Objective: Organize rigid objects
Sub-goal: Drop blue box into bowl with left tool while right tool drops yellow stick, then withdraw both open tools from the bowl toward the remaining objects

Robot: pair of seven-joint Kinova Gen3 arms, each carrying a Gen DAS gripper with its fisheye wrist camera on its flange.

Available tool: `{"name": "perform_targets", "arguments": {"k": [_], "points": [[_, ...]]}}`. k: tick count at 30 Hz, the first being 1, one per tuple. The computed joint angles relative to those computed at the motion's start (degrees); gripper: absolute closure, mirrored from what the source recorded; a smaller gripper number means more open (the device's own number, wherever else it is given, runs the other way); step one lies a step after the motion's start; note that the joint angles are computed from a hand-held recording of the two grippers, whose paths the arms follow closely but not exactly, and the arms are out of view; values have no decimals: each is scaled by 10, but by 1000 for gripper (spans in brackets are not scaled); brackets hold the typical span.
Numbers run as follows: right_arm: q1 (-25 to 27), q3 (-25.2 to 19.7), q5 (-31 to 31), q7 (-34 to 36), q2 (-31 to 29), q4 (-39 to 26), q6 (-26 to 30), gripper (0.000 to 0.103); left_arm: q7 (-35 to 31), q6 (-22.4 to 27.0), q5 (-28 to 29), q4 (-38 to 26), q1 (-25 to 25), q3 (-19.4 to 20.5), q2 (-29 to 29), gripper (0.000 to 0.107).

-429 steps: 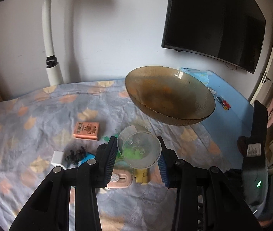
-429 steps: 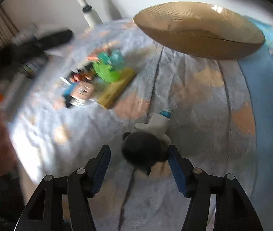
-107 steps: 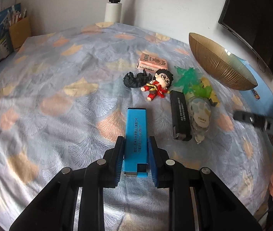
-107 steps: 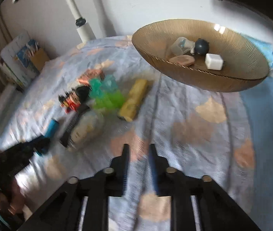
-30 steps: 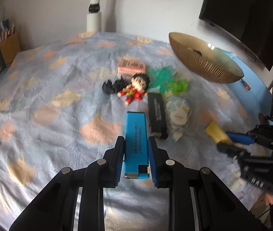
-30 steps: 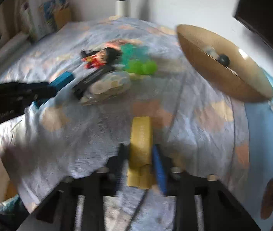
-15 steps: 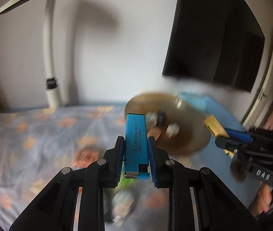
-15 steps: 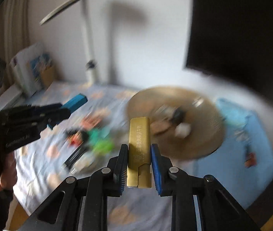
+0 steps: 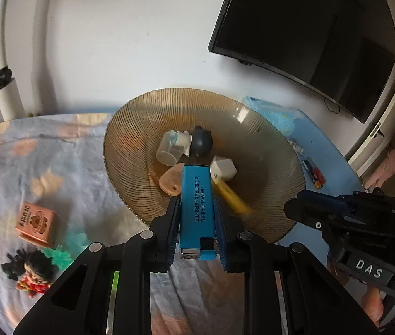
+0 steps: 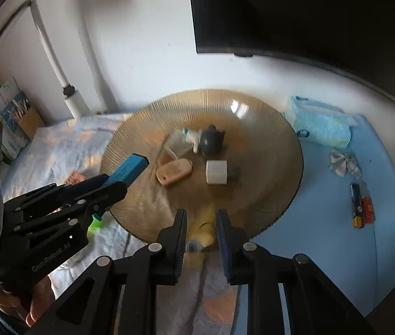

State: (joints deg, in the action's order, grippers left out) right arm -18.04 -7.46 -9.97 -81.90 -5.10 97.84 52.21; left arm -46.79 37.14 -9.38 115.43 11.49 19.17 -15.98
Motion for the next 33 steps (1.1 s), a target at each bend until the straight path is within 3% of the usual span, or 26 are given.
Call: {"name": "perform_targets", "arguments": {"k": [3,4,5,7,9,13,15,18,21,26,28,33], "points": [[-2,-2,4,1,4,-2,3,82,8,-2,-23,-8,-5,14,5,85],[-1,0,1,8,5,-3,0,82,22,2,-41,-13,-17,29,5,69],[-1,0,-1,11,1,1,-6,82,44,11,-63,-17,-32,46,3,40],[0,0,0,2,-6,3,-8,76,73,0,-86,-5,-41,49,-22,14],[2,4,-8,2,-10,4,-8,69,69,-19,-74,16,-44,27,-62,14],[6,5,-11,-4,-38,16,-8,67,3,8,-10,28,-22,-50,-124,15],[5,9,-22,-4,-51,18,-1,63,-19,34,11,34,-43,-61,-172,15],[0,13,-45,-3,-74,24,-4,46,-34,86,12,38,-65,-82,-251,15],[-12,13,-66,5,-95,30,-12,46,-54,142,1,40,-80,-108,-323,15],[-44,-29,-70,-8,-121,62,-51,35,-102,222,-1,55,-129,-131,-409,15],[-56,-47,-65,-23,-123,87,-74,21,-115,237,6,76,-141,-142,-424,15],[-65,-130,-4,-116,-101,176,-161,19,-149,237,9,152,-185,-144,-420,15]]}}
